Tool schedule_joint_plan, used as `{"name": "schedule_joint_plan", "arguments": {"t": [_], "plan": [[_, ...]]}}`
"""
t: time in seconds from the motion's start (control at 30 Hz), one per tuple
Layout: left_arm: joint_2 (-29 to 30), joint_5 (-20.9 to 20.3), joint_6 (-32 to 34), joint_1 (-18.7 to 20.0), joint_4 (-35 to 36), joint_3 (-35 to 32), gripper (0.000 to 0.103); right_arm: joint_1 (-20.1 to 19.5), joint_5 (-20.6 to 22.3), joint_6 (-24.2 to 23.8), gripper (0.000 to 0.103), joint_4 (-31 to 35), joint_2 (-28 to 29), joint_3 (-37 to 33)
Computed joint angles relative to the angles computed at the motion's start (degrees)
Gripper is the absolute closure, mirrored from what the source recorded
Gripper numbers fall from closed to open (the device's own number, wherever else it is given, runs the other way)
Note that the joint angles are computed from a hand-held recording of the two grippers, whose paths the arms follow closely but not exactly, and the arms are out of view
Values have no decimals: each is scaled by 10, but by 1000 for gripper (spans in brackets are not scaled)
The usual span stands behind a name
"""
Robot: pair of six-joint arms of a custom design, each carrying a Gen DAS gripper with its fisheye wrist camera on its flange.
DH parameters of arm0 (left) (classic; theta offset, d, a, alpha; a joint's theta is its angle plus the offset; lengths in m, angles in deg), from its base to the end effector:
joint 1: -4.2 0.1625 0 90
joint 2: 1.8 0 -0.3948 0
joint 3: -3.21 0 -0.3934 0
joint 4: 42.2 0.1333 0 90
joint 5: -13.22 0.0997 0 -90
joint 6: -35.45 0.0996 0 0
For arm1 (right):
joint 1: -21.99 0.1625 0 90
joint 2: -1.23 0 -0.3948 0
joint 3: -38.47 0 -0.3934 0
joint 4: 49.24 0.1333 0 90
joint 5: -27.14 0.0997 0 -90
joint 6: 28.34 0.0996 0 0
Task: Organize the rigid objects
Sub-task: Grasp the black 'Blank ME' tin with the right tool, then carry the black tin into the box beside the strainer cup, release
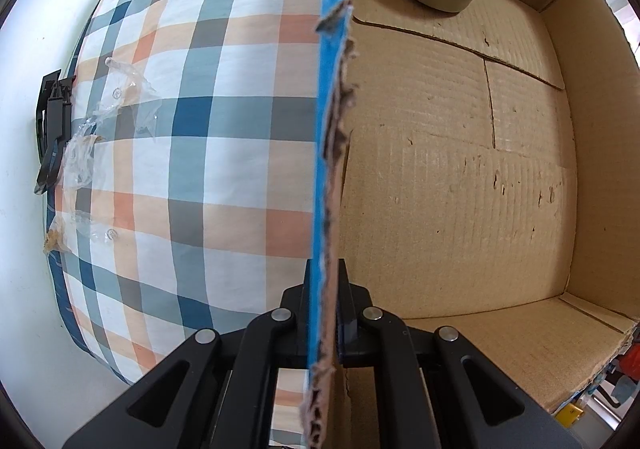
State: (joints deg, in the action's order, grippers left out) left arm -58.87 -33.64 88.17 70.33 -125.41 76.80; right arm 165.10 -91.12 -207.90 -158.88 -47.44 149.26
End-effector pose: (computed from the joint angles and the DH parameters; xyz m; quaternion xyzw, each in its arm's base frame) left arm -0.0807 -0.6801 0.2758 0.6227 0.6688 0.2716 0.3019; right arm 0.4188 -0.2066 -0.0208 -0.7708 -0.4802 0.3614 0.2111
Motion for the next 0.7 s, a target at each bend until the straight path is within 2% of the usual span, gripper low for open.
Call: {"name": "schedule_joint_plan", "arguments": {"t": [0.13, 0.27, 0.4, 0.5, 0.7], "plan": [[1, 0, 3, 0, 0, -3, 99, -17, -76, -68, 26, 122, -5, -91], [1, 1, 7, 1, -3, -1, 99, -47, -146, -168, 26, 166, -15, -144], [-1, 1, 9, 1, -7, 3, 99, -91, -192, -294, 26, 146, -13, -183], [-3, 1, 10, 1, -9, 7, 99, -121, -200, -357, 26, 129, -13, -194], [-10, 0, 13, -2, -14, 15, 99, -181, -198, -475, 26, 51, -13, -192]]}}
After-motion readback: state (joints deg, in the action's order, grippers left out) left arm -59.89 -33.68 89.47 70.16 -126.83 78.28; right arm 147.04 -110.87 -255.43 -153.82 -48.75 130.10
